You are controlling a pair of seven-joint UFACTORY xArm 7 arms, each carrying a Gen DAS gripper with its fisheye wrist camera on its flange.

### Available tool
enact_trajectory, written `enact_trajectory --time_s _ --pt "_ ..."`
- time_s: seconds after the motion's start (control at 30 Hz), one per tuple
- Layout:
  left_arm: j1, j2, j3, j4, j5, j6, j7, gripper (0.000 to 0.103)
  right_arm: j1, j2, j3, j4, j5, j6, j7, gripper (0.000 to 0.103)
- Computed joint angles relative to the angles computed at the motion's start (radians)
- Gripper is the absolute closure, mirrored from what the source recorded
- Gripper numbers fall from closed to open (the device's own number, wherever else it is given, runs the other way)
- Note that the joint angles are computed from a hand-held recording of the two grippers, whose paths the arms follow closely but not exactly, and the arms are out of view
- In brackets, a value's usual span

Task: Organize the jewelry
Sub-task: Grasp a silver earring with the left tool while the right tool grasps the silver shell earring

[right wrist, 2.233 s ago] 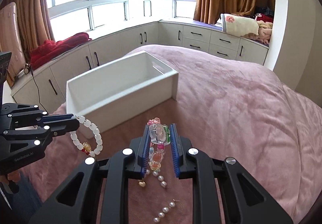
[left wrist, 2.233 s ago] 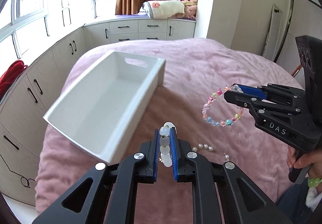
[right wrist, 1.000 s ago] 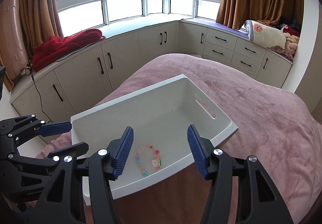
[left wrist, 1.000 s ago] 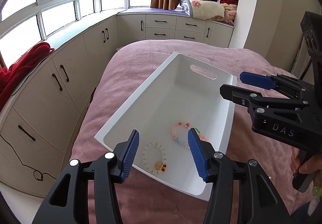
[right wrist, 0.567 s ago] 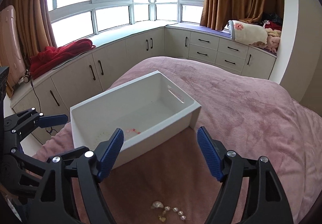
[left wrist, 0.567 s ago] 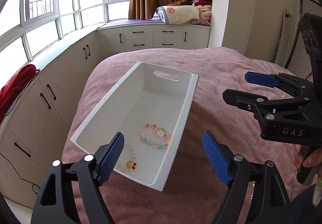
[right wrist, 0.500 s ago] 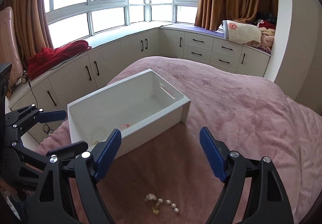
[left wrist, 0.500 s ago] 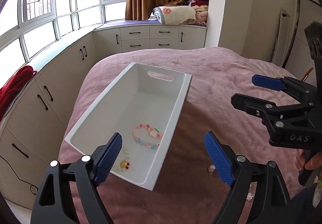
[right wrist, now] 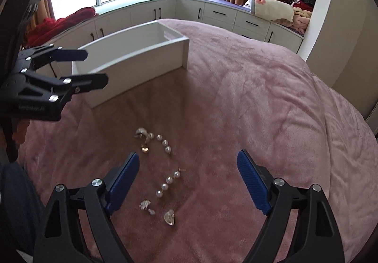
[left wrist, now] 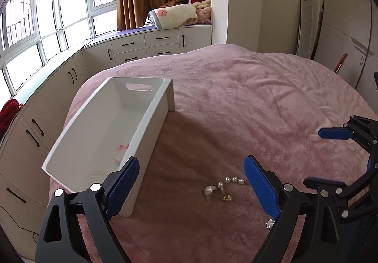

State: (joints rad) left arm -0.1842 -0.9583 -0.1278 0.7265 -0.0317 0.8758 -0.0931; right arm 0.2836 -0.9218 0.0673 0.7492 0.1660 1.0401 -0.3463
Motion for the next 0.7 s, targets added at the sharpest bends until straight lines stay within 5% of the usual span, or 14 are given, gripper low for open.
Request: enact_trajectory --time_s 0.2,0.43,0.7 --pt "-0.029 0.012 -0.034 -0.092 0.001 -0.042 -0.01 0.012 0.054 -0.061 -0.055 -0.073 0.003 0.054 -0.161 0.036" --pt "-0.056 0.032 -0.071 -0.152 0.066 -0.103 0.031 0.015 0.053 -0.089 -0.093 -0.151 0.024 0.097 -0.318 0.04" --pt "-0.099 0.089 0.0 -0.182 0.001 -0.134 0.054 0.025 0.048 -0.043 -0.076 -0.192 0.05 0.095 -0.412 0.046"
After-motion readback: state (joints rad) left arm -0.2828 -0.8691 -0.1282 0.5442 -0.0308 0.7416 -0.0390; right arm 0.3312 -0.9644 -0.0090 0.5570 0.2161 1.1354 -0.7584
